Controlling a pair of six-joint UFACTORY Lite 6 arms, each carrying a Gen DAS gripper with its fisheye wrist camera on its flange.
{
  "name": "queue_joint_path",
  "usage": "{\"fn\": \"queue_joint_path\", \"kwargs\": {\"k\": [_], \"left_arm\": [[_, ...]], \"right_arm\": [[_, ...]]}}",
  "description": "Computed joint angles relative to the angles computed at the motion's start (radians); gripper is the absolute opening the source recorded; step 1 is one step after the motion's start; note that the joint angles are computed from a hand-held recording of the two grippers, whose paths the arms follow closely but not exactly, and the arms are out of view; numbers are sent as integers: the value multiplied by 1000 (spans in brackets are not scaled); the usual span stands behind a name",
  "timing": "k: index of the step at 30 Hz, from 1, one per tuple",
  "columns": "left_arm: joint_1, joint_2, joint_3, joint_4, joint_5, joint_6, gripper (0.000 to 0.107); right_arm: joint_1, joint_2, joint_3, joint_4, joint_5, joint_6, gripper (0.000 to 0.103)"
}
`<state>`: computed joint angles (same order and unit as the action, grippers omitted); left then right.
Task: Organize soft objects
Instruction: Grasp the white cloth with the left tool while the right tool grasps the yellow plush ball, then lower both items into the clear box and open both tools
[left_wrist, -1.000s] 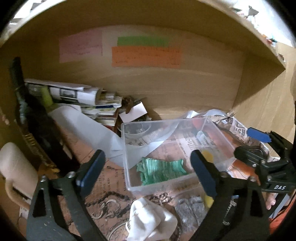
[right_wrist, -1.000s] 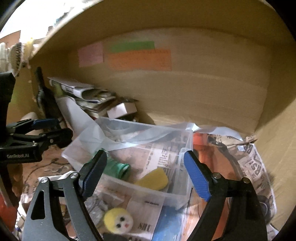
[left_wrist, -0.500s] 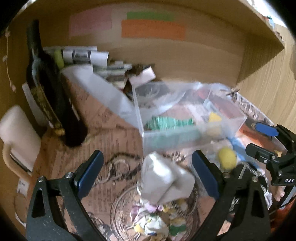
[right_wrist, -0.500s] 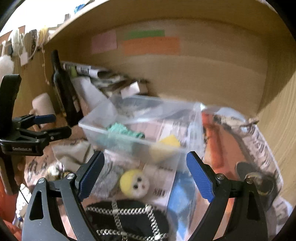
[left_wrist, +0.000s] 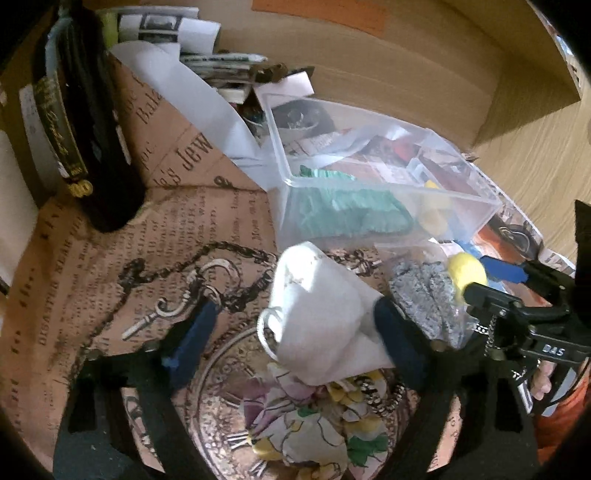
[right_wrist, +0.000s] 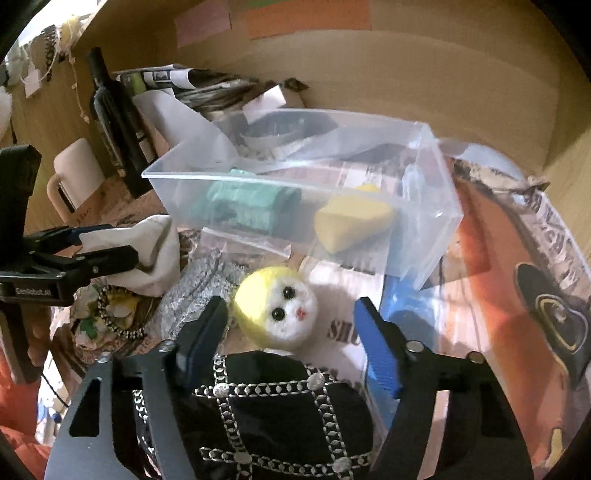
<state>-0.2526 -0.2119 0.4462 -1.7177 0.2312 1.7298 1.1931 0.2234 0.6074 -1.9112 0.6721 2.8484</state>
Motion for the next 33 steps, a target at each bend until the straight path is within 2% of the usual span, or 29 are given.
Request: {"fn": "queue_joint_path", "kwargs": {"k": [1, 4, 5, 8, 12, 18, 22, 26, 33], "left_arm": [[7, 7, 3, 18, 19, -12, 72], [13, 17, 3, 21, 51, 3, 48], [8, 12, -1, 17, 46, 8, 41], [-8, -34, -27, -13, 22, 31, 30], [-10, -143, -66, 121, 8, -105, 21], [-16, -349, -106, 483, 12, -473, 20], [-15, -447, -96, 666, 46, -671, 19], [-38, -486, -65, 744, 35, -771, 19], [-101, -408, 41, 702, -49, -758, 20]], "right_arm": [[-7, 1, -4, -25, -10, 20, 55], [-22, 0, -15, -87, -27, 77, 41], [-20, -1, -19, -91, -22, 86, 41], [-7, -4, -20, -69, 1, 80, 41], [34, -35, -35, 9, 51, 26, 41], [103, -108, -60, 128, 131, -69, 41], [147, -171, -71, 199, 194, -142, 41], [176, -231, -76, 241, 247, -195, 41], [173, -297, -65, 250, 312, -269, 41]]}}
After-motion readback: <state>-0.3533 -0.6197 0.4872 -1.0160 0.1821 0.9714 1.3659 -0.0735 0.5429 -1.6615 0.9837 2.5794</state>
